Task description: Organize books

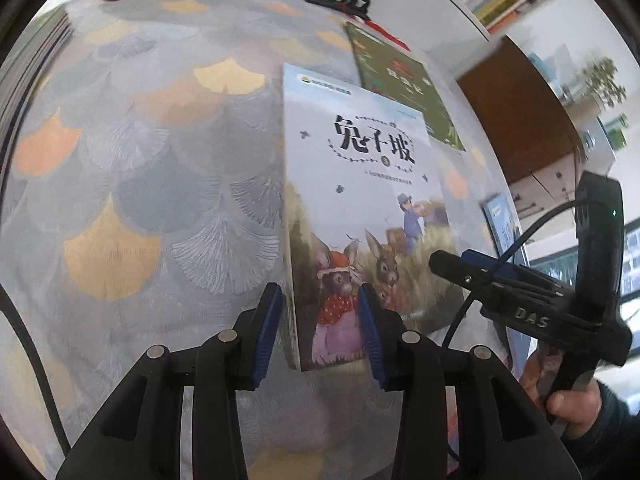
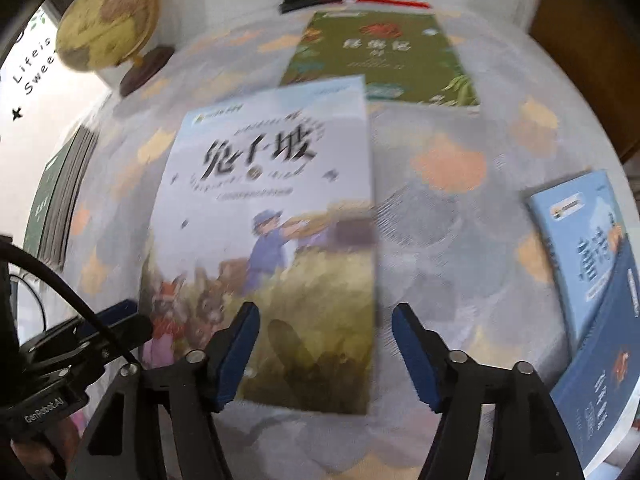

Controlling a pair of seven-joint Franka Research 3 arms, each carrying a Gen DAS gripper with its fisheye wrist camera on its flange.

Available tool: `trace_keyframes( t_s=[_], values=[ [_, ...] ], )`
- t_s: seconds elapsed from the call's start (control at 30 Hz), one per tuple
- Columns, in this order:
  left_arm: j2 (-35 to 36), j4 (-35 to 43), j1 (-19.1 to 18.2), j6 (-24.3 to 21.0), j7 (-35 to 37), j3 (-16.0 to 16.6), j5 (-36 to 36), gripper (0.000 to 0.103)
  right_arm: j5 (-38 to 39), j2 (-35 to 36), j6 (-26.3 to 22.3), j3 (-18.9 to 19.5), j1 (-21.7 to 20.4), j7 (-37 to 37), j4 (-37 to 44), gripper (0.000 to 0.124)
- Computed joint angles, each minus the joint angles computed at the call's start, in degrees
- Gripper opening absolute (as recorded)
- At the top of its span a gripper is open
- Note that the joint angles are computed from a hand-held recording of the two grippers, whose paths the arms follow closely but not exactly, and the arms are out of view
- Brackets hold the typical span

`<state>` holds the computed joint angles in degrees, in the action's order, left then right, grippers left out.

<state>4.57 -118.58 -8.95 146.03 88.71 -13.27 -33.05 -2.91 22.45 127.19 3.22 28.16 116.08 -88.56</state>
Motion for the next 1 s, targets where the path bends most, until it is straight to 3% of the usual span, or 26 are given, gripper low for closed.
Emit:
trace_keyframes(
  t_s=[0.07,0.13,0.2,0.3,0.37,0.43,0.5,0.57,0.63,0.77,0.8,0.87,0.93,1.0],
  values=[
    [0.1,0.0,-0.3,0.0,-1.3,0.0,1.3,0.039,0.0,0.5,-0.4,0.1,-0.2,-1.2,0.4,0.046],
    [0.6,0.3,-0.3,0.9,1.2,-0.6,-0.5,0.058,1.8,-0.1,1.5,0.7,-0.7,-2.4,-1.0,0.045],
    [0.9,0.4,-0.1,1.7,4.8,-1.2,-4.9,0.069,2.1,-0.6,3.0,0.7,-0.5,-2.6,-2.2,0.045],
    [0.8,0.2,0.0,2.5,5.6,-1.3,-7.4,0.069,3.3,-1.6,5.5,0.9,-1.2,-3.9,-4.3,0.046],
    [-0.2,-0.7,0.9,2.6,10.0,-1.5,-16.0,0.067,4.4,-2.5,6.8,1.1,-1.6,-4.5,-6.1,0.046],
    [-2.0,-1.5,1.5,2.8,18.1,-1.3,-27.9,0.062,4.8,-2.6,7.6,1.0,-1.6,-4.3,-6.5,0.046],
    [-3.7,-1.6,1.6,0.6,26.7,-0.1,-39.3,0.047,6.0,-4.3,9.7,1.1,-2.0,-3.9,-9.3,0.046],
    [-4.2,-0.9,1.3,-2.4,31.6,1.1,-45.6,0.038,8.0,-4.7,11.2,1.5,-2.7,-4.2,-10.3,0.046],
    [-3.5,0.2,0.1,-0.8,32.6,1.0,-44.5,0.030,11.2,-5.1,12.2,2.1,-3.7,-5.0,-11.2,0.046],
    [0.4,1.5,-1.7,4.6,20.7,0.4,-27.1,0.019,12.8,-4.8,12.3,2.1,-3.7,-4.8,-10.9,0.046],
    [1.5,2.0,-1.7,4.4,17.4,0.5,-23.1,0.009,12.0,-4.7,12.1,2.0,-3.4,-4.4,-10.7,0.047],
    [2.1,2.1,-0.6,3.5,16.8,-0.1,-23.4,0.009,10.4,-4.5,11.5,1.6,-2.7,-3.8,-10.2,0.047],
    [2.5,2.7,0.9,1.3,18.5,-0.8,-28.1,0.009,9.2,-4.0,10.1,1.5,-2.4,-3.6,-9.0,0.048],
    [2.9,3.4,3.2,-4.2,21.2,-0.8,-38.2,0.009,11.7,-3.4,6.9,2.4,-3.5,-5.7,-7.2,0.057]
  ],
)
